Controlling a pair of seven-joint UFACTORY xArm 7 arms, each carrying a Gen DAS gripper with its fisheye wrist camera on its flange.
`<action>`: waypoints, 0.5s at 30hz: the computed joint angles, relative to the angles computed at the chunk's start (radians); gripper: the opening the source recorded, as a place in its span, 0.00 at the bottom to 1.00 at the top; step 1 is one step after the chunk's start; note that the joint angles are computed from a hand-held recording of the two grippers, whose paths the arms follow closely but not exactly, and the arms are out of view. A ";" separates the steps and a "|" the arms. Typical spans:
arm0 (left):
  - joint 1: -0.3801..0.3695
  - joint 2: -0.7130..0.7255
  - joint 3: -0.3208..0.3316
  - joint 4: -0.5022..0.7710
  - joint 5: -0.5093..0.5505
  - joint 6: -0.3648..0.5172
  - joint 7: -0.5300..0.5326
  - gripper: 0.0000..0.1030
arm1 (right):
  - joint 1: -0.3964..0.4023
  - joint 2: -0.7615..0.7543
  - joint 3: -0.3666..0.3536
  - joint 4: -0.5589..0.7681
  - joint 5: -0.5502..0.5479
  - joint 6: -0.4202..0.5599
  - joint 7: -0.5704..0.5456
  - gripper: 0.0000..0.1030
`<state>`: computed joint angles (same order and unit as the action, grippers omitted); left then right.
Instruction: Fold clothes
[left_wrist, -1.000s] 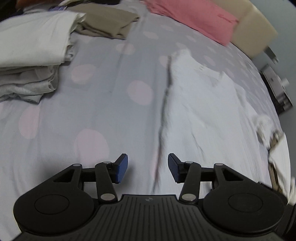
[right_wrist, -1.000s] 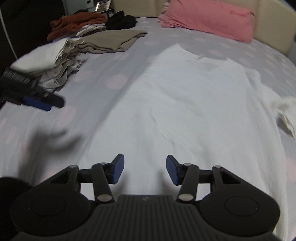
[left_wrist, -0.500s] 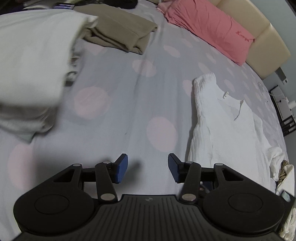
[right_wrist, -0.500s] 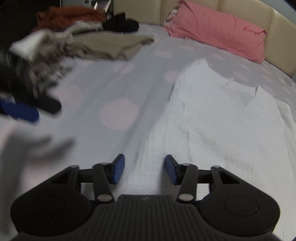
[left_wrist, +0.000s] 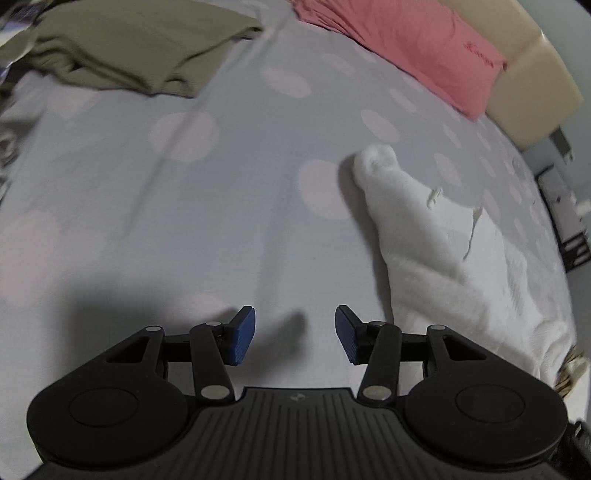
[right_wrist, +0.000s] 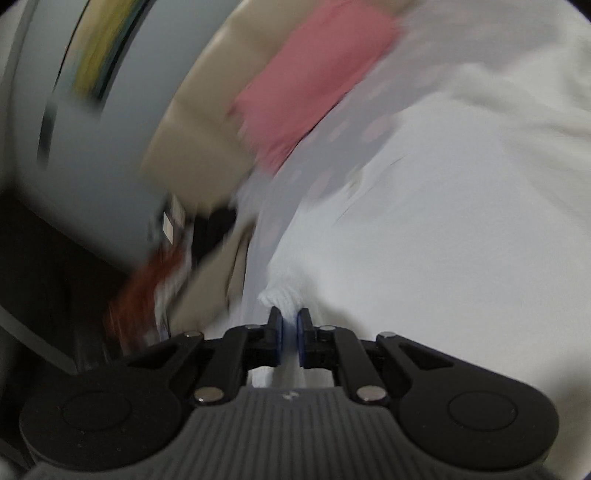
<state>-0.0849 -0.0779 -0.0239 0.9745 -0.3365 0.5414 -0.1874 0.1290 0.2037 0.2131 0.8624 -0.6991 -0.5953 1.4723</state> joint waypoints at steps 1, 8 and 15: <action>-0.005 0.014 -0.011 0.012 0.028 -0.002 -0.019 0.45 | -0.011 0.004 -0.012 -0.015 0.016 -0.010 0.005 0.09; -0.056 0.105 -0.057 0.095 0.167 -0.054 -0.177 0.45 | -0.040 0.004 -0.042 -0.051 0.078 0.037 -0.066 0.09; -0.115 0.241 -0.042 0.236 0.407 -0.094 -0.470 0.45 | -0.050 -0.004 -0.041 -0.088 0.190 0.038 -0.184 0.09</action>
<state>-0.1997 0.1629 -0.0661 1.2101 0.0709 0.4477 -0.6573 0.0790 0.1992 0.1721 0.7748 -0.5095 -0.5576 1.2886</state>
